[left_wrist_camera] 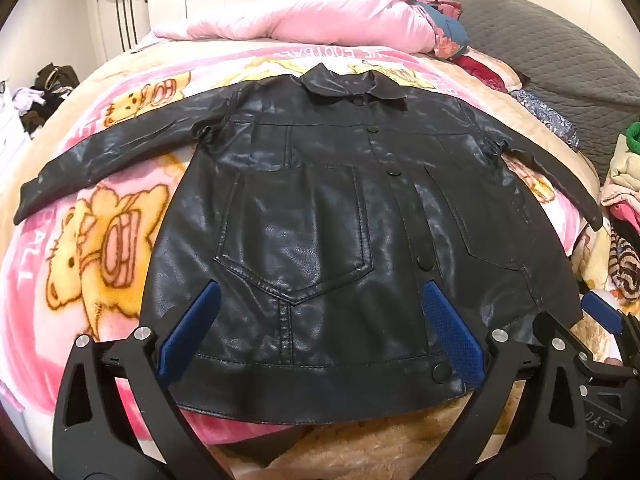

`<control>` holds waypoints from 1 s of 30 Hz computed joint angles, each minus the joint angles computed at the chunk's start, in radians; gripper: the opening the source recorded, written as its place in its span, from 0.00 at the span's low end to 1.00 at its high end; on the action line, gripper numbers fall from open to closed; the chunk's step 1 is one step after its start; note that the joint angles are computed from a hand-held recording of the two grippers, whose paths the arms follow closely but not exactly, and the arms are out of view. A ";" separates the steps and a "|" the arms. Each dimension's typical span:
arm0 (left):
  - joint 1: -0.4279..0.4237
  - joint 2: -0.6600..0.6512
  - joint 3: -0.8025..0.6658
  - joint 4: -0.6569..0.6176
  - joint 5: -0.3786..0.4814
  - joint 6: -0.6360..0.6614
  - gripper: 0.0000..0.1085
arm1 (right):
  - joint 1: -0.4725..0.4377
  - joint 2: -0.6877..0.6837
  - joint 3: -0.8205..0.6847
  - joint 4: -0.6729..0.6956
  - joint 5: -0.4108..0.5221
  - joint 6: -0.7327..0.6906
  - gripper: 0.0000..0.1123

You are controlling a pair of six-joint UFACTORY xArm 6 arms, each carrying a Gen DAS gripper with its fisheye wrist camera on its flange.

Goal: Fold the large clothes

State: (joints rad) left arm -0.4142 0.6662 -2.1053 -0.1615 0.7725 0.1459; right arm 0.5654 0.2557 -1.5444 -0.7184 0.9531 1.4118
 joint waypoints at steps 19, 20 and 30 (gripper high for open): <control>0.002 0.001 0.001 -0.008 -0.009 0.012 0.87 | -0.003 -0.001 -0.004 -0.001 0.004 -0.003 0.88; 0.002 0.001 0.001 -0.007 -0.009 0.010 0.87 | -0.003 0.000 -0.004 -0.002 0.003 -0.003 0.88; 0.004 0.047 -0.070 -0.024 0.019 0.016 0.87 | -0.016 0.005 -0.009 0.000 -0.009 -0.015 0.88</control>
